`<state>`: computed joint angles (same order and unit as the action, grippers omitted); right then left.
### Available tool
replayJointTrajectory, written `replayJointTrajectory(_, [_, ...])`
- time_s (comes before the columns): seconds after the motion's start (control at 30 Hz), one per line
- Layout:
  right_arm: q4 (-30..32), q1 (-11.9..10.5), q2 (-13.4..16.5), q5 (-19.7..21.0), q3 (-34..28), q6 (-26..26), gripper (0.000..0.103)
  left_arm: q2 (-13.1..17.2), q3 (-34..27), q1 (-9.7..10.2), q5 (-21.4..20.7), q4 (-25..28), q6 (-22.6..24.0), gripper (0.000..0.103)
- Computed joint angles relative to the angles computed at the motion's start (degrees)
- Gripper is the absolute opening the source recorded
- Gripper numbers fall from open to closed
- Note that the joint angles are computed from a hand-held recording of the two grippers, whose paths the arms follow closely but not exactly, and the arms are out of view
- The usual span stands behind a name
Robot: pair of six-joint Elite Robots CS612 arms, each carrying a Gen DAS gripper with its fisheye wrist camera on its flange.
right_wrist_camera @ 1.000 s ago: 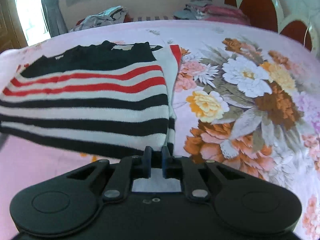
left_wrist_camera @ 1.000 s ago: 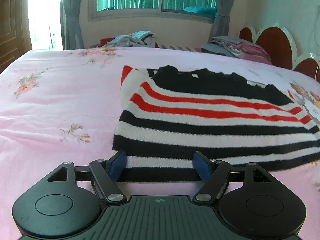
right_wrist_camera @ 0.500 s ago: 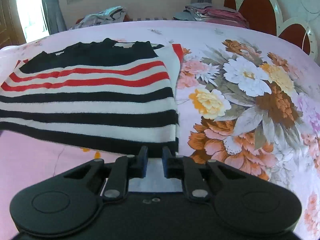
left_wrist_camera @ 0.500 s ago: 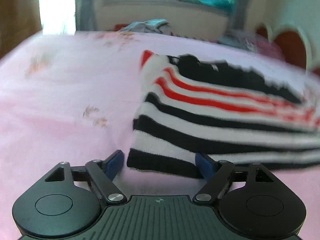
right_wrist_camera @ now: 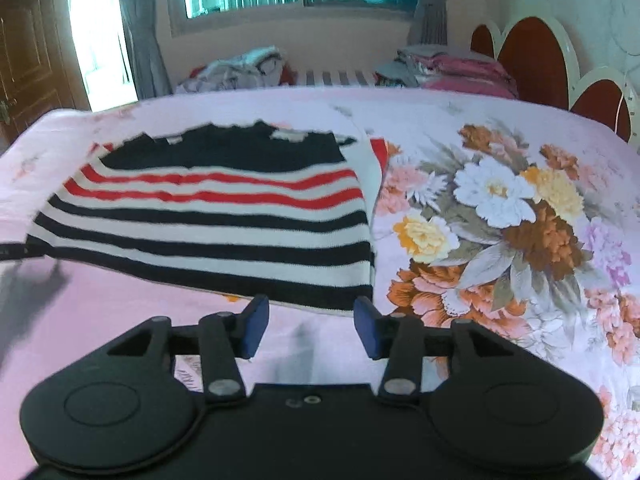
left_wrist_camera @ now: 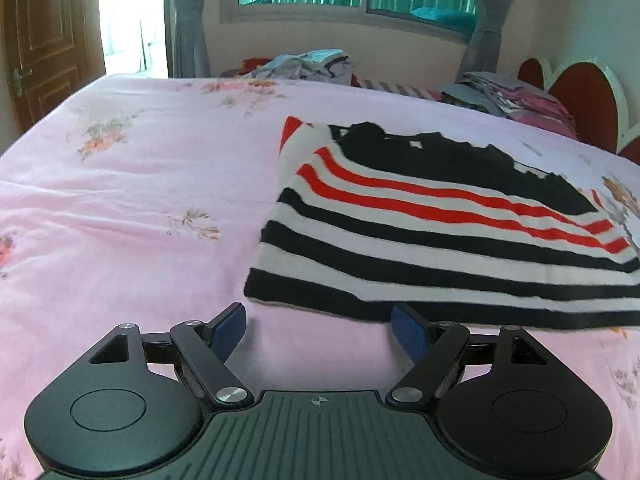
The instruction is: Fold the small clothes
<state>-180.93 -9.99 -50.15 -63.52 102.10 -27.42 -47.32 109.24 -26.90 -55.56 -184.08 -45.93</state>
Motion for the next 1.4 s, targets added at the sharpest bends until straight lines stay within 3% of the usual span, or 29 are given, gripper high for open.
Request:
replayJointTrajectory(0.03, [-0.46, -0.12, -0.12, 0.65, 0.25, 0.14, 0.035, -0.13, 0.26, -0.12, -0.28, -0.74, -0.32, 0.079])
replayJointTrajectory(0.1, [-0.01, -0.2, -0.18, 2.12, 0.23, 0.41, 0.011, -0.17, 0.61, 0.07, -2.26, -2.77, -1.2, 0.079])
replayJointTrajectory(0.17, [0.64, 0.16, 0.2, 2.72, -0.43, 0.8, 0.009, 0.3, 0.82, 0.47, -4.98, -6.02, -1.87, 0.078])
replayJointTrajectory(0.2, [0.75, 0.61, 0.6, 2.36, -1.02, 1.06, 0.009, 0.83, 0.61, 0.89, -6.67, -7.69, -1.85, 0.07])
replayJointTrajectory(0.3, [2.25, 2.05, 1.88, 1.58, -3.49, 2.42, 0.009, 2.13, -0.84, 2.13, -9.54, -6.89, -4.55, 0.064])
replayJointTrajectory(0.37, [3.61, 3.14, 2.83, 1.49, -5.47, 2.82, 0.01, 3.55, -0.9, 2.5, -10.12, -10.89, -9.67, 0.064])
replayJointTrajectory(0.53, [7.18, 5.74, 5.58, 1.87, -10.9, 3.92, 0.01, 8.38, -1.57, 4.31, -10.85, -26.65, -23.19, 0.064])
replayJointTrajectory(0.63, [9.5, 7.01, 7.09, 1.52, -14.07, 5.35, 0.01, 10.62, -2.67, 5.04, -10.45, -31.7, -29.97, 0.064])
replayJointTrajectory(0.77, [12.63, 8.5, 8.39, 0.83, -17.08, 5.58, 0.009, 12.08, -4.9, 6.21, -11.14, -32.7, -30.85, 0.063])
replayJointTrajectory(0.83, [13.7, 9.19, 8.93, 0.31, -18.13, 4.81, 0.009, 12.79, -5.81, 6.66, -10.65, -33.07, -32.55, 0.055])
replayJointTrajectory(0.9, [15.2, 9.69, 9.38, 0.0, -19.06, 4.47, 0.009, 13.33, -6.7, 7.24, -10.44, -32.17, -34.74, 0.035])
replayJointTrajectory(1.03, [16.68, 10.34, 9.7, 0.34, -19.66, 3.13, 0.009, 13.77, -7.53, 7.83, -11.54, -31.45, -36.16, 0.02])
replayJointTrajectory(1.13, [18.3, 10.84, 9.99, -0.33, -20.17, 0.14, 0.009, 13.99, -7.36, 7.11, -10.04, -36.98, -34.02, 0.019])
replayJointTrajectory(1.2, [19.81, 11.24, 10.81, -2.71, -20.99, -1.42, 0.005, 13.31, -7.1, 7.03, -10.2, -34.05, -33.18, 0.019])
replayJointTrajectory(1.27, [18.96, 10.99, 11.13, -1.54, -21.07, -1.12, 0.004, 13.0, -7.21, 7.58, -12.12, -30.19, -35.84, 0.019])
replayJointTrajectory(1.3, [19.29, 11.0, 11.08, -1.54, -21.12, -1.45, 0.004, 13.29, -7.35, 7.65, -12.18, -31.09, -36.7, 0.019])
replayJointTrajectory(1.4, [19.64, 10.62, 11.0, -0.32, -20.98, -4.24, 0.005, 12.37, -7.88, 6.55, -9.14, -29.82, -33.63, 0.019])
